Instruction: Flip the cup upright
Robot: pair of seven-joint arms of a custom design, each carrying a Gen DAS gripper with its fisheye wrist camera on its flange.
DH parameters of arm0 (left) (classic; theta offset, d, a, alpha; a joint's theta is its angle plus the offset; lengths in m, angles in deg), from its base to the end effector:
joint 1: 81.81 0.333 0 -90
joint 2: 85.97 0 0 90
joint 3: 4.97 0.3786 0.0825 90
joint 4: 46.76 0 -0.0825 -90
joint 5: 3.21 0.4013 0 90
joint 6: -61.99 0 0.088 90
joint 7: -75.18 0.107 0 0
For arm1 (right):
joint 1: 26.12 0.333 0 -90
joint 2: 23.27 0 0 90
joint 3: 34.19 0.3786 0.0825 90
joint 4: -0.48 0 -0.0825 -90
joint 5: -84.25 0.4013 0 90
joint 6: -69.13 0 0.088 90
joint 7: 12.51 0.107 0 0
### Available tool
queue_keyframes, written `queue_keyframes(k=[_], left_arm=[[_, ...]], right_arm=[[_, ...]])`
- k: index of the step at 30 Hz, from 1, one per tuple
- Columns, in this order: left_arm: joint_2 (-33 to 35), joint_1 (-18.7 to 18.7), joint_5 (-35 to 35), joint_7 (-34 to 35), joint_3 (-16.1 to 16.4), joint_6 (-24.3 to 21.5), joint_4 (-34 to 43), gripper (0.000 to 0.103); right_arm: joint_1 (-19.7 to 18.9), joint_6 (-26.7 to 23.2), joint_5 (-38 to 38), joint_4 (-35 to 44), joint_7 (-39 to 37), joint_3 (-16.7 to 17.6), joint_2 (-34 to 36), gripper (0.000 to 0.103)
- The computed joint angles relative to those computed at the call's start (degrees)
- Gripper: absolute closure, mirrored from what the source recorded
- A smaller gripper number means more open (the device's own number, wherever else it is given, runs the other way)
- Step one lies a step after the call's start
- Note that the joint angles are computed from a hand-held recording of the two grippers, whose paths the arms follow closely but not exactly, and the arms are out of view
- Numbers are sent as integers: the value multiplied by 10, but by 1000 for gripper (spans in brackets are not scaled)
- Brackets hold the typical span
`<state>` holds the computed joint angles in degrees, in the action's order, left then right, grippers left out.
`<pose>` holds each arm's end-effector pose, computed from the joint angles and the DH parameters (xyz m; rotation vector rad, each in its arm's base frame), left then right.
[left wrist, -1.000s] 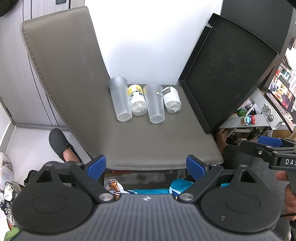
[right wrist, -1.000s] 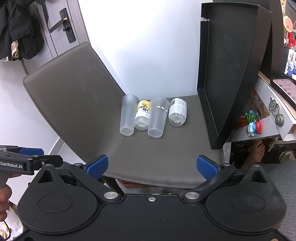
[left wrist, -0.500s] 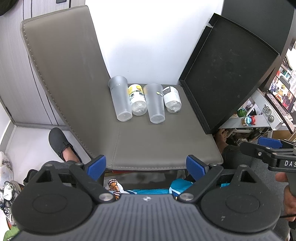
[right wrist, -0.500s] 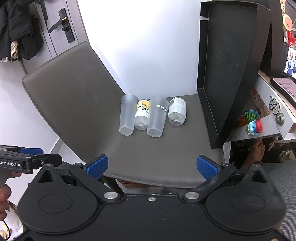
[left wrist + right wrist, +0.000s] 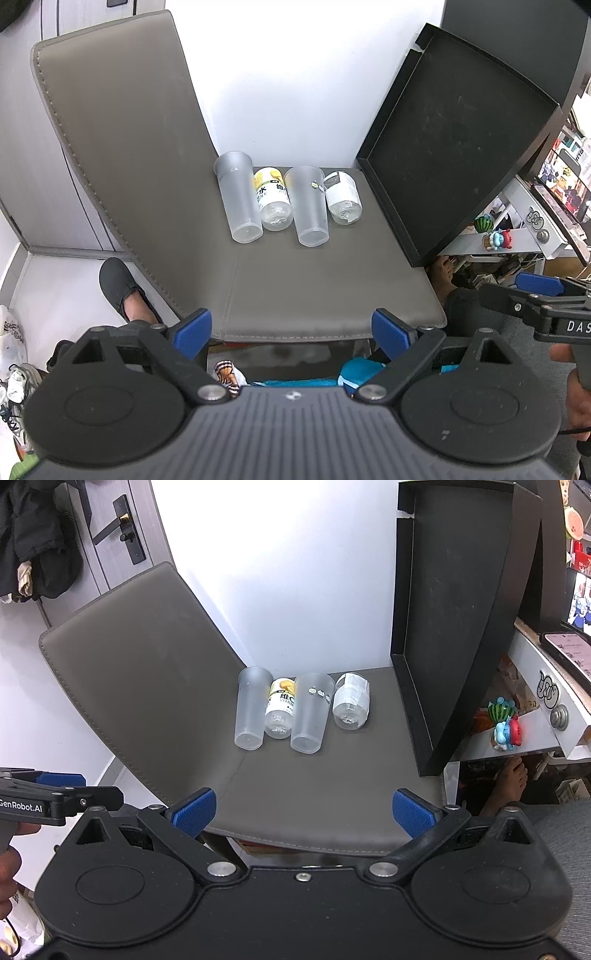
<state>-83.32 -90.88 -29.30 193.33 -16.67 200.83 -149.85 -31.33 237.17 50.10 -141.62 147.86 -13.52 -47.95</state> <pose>0.5993 -0.2261 0.6374 -1.3207 2.4854 -0.9866 0.4209 0.1766 0.5712 -1.2808 1.9069 -0.6628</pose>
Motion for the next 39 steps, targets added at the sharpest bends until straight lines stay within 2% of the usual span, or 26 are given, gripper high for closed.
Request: queue_keyframes(k=[7,18,25,34,39], left_arm=[[13,0,11,-11,-1,-7,12,10],[51,-1,33,-28,-11,-10,54,10],[92,-7,60,-53,-19,-19,102,10],[149,-20,105,-96,-25,-37,170,10],[184,-29,133,-123,-25,-49,215,10]], right_arm=[[-6,-1,-10,3,12,3,2,0],[-1,10,-4,5,10,-10,21,0],[-4,23,1,4,14,-19,33,0],[-31,55,-3,8,21,-17,55,0],[-26,58,9,16,8,-31,74,0]])
